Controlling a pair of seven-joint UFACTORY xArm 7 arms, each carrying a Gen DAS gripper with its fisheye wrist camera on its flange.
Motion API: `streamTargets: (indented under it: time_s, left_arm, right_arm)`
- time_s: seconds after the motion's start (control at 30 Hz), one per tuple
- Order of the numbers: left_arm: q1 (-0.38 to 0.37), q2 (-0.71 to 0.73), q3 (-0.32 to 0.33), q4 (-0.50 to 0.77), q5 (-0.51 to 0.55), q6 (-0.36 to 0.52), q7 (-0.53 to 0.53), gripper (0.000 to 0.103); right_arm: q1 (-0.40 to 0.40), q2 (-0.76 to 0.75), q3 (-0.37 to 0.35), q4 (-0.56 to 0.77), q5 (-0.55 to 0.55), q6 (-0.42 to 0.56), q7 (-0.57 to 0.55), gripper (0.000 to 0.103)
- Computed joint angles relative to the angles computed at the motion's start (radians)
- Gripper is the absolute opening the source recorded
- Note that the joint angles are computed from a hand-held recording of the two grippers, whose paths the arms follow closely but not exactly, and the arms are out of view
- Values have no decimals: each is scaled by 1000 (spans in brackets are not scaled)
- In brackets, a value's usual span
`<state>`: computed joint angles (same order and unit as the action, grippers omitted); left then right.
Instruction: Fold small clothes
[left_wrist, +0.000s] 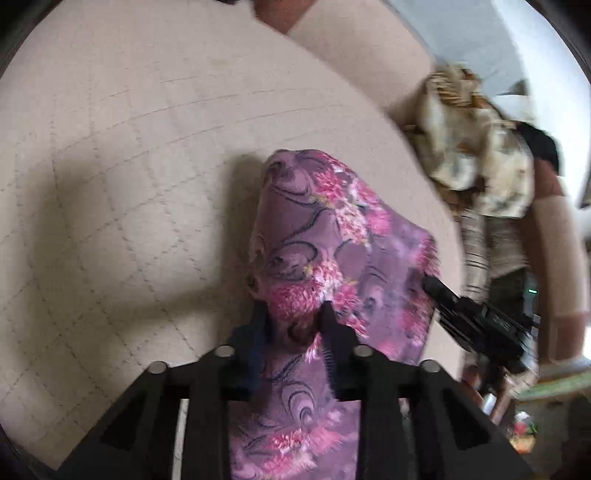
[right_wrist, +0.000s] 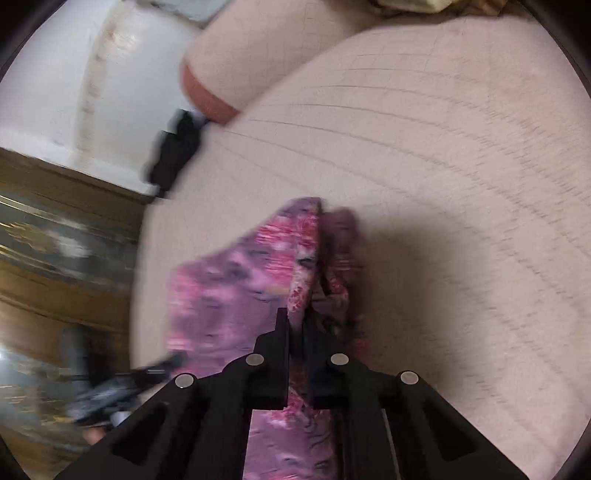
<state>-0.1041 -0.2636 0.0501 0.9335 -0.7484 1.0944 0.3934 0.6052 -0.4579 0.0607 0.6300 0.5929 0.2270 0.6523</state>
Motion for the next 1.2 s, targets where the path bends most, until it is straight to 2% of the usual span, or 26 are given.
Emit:
streamTargets:
  time_s: [0.03,0.07,0.1,0.13,0.17,0.2,0.23,0.27,0.3,0.33,0.43,0.5,0.57,0.6,0.63,0.67,0.73,0.77,0.83,0.9,0.93,1.0,1.03,1.07,1.1,1.2]
  left_arm:
    - [3,-3,8,-9,-7,-3,18,24]
    - [6,5,9,-12,-6,-7,22,29]
    - [8,17,8,-11,-4,-11,21,45]
    - [12,25,2,-8,11,-19,6,50]
    - [14,24,-5,-6,31,-27,1,54]
    - [12,16,-7,-4,37,-31,12,54]
    - [11,6,-8,-3,40,-41,24,56]
    - [8,2,-9,0,41,-57,32,61]
    - [8,8,-10,12,47,-69,31,67]
    - [5,28,-12,31,47,-81,22,69]
    - [2,122,-24,121,44,-104,-16,69]
    - [5,205,-38,200,54,-85,-61,71]
    - [10,284,-60,271,75,-65,-93,71]
    - [18,306,-66,283,48,-66,-92,70]
    - [27,321,-71,293,25,-50,-93,67]
    - [42,337,-74,305,-20,-10,-76,42]
    - [57,318,-81,295,-49,-1,-52,35]
    - [68,306,-79,293,-83,18,-25,30]
    - [90,288,-66,288,-196,55,25,28]
    - [94,280,-64,285,-224,36,26,28]
    - [90,283,-67,282,-214,9,21,29]
    - [74,311,-79,276,-115,-56,-56,36]
    - [55,312,-63,262,-84,-74,-92,42]
    - [78,302,-77,248,-94,-57,-102,57]
    - [84,287,-73,239,-99,-32,-107,58]
    - [94,140,-48,145,-80,30,-21,63]
  right_arm:
    - [53,-13,-35,-21,49,-53,-47,7]
    - [64,-19,-46,-33,57,-64,-55,8]
    - [34,-11,-33,-39,22,-34,-24,8]
    - [-32,-2,7,-32,-36,37,34,11]
    - [-57,8,20,-29,-51,70,59,14]
    - [-39,7,7,-39,-25,62,55,17]
    - [-38,-6,9,-49,-19,48,71,27]
    - [-78,-28,45,-48,-54,60,106,37]
    - [-151,-55,106,-39,-131,88,168,63]
    - [-182,-71,130,-32,-183,98,201,75]
    - [-186,-41,100,18,-233,134,204,75]
    - [-189,-3,75,47,-248,157,187,75]
    - [-134,70,1,80,-169,141,93,72]
    - [-120,104,-14,96,-118,129,53,58]
    - [-68,138,-61,110,-40,114,-24,36]
    - [-58,151,-66,115,-3,112,-60,31]
    - [-93,145,-26,106,-10,96,-54,13]
    - [-137,135,16,105,-45,104,-8,10]
    - [-137,103,19,93,-39,80,-12,9]
    - [-176,92,43,121,-106,94,11,9]
    - [-178,100,45,134,-121,92,7,9]
    - [-160,153,20,170,-103,111,-27,11]
    - [-158,165,14,174,-91,135,-40,17]
    - [-157,200,5,194,-120,194,-12,24]
    - [-186,193,37,183,-107,211,10,42]
    - [-193,86,95,102,-127,153,100,56]
